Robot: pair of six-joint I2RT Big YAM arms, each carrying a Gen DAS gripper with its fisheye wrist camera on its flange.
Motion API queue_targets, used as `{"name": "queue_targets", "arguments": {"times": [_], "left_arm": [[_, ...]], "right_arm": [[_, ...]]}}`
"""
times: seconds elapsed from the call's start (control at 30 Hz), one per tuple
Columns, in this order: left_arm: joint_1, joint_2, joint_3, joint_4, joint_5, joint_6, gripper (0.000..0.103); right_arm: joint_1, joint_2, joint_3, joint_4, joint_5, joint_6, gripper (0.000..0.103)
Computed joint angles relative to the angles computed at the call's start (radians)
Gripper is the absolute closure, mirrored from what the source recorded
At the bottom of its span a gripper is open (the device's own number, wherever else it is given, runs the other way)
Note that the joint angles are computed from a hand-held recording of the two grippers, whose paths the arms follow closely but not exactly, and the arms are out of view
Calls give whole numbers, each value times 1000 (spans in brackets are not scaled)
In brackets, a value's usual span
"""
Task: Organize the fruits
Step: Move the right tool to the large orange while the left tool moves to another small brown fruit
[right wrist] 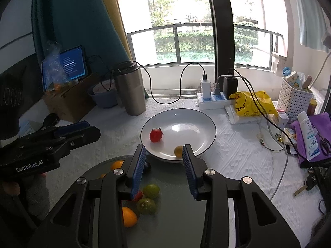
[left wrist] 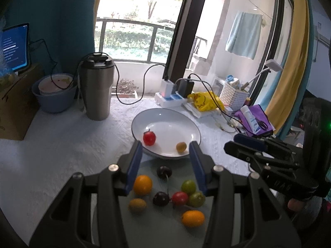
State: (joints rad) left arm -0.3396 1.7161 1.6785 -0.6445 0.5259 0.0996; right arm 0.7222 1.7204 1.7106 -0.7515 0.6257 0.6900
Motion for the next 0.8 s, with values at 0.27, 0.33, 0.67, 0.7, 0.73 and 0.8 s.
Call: {"name": "queue_targets", "arguments": {"times": [0.27,0.33,0.67,0.7,0.73,0.8], "left_arm": [[13,-50,-90,21,9,8,54],[17,-63,-115,27,11,12,54],[46,-125,-250,65,19,31,39],[49,-128,-258,66,18,34,39],[52,-129,-264,66,18,35,39],[57,-131,-275,68,18,37,39]], "right_arm": [[35,2,-12,-14,14,31,64],[44,2,-17,-19,16,42,64],[87,26,-38,-24,4,107,63],[90,30,-40,-24,0,112,63],[94,34,-39,-25,-3,116,63],[98,40,-40,-25,-10,122,63]]}}
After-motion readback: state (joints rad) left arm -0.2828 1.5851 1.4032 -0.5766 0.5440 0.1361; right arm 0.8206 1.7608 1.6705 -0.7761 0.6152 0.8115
